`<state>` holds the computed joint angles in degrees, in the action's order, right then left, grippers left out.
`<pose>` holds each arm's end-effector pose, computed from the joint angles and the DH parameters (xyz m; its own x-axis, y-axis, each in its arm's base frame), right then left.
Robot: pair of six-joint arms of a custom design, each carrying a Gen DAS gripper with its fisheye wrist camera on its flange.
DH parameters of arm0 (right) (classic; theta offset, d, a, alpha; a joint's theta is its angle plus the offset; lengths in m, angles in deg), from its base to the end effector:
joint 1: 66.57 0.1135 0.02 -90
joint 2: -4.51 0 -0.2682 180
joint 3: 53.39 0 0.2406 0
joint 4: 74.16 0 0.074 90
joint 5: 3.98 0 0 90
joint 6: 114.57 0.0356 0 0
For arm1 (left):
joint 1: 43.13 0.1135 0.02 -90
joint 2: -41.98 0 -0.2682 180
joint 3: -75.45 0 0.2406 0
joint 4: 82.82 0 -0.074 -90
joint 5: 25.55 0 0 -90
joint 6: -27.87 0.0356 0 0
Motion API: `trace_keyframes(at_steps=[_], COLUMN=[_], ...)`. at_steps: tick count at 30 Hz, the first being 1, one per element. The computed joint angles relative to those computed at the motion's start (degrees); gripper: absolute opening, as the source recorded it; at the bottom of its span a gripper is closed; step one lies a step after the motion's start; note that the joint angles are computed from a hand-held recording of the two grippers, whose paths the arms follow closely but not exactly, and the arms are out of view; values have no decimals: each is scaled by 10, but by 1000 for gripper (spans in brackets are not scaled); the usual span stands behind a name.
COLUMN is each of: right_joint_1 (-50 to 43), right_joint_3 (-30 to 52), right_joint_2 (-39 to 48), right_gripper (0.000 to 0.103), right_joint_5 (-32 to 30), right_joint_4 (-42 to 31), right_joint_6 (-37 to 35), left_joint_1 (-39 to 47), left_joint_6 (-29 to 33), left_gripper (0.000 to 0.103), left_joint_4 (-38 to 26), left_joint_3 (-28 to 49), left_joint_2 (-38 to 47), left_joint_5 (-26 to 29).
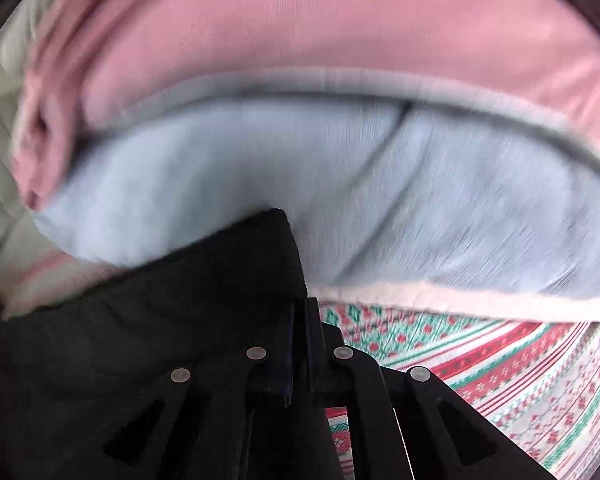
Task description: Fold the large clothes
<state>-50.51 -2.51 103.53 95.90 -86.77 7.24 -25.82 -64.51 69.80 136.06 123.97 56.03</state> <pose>0.2668 0.0705 0.1040 -0.8137 0.3061 -0.4941 0.2788 0.9515 0.1303 0.2645 0.0879 0.2092 -0.7012 -0.2616 -0.6632 -0.4160 0.9056 0.0826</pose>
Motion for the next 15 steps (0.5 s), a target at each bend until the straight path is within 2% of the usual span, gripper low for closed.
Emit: trace_keyframes(at_steps=[4, 7, 8, 9, 10, 11, 14, 15], right_joint_1=[54, 38, 29, 22, 17, 14, -20, -37], right_joint_3=[33, 26, 18, 9, -1, -10, -55, -70], right_joint_2=[105, 89, 78, 66, 51, 40, 11, 4], right_gripper=[4, 5, 5, 5, 5, 5, 11, 23], right_joint_5=[45, 26, 17, 14, 21, 27, -40, -71], right_joint_4=[13, 12, 13, 14, 7, 6, 56, 71], right_joint_6=[22, 24, 25, 26, 26, 26, 0, -18], left_joint_1=[57, 84, 96, 107, 114, 123, 120, 113], left_joint_6=[42, 77, 92, 104, 114, 124, 140, 139], left_gripper=[0, 6, 19, 42, 55, 73, 76, 76], left_joint_4=[-49, -113, -137, -153, -163, -170, -175, -181], left_joint_3=[13, 43, 52, 56, 56, 57, 55, 64], left_joint_2=[28, 17, 9, -2, -11, -16, -4, 13], left_joint_5=[125, 182, 204, 222, 230, 238, 235, 230])
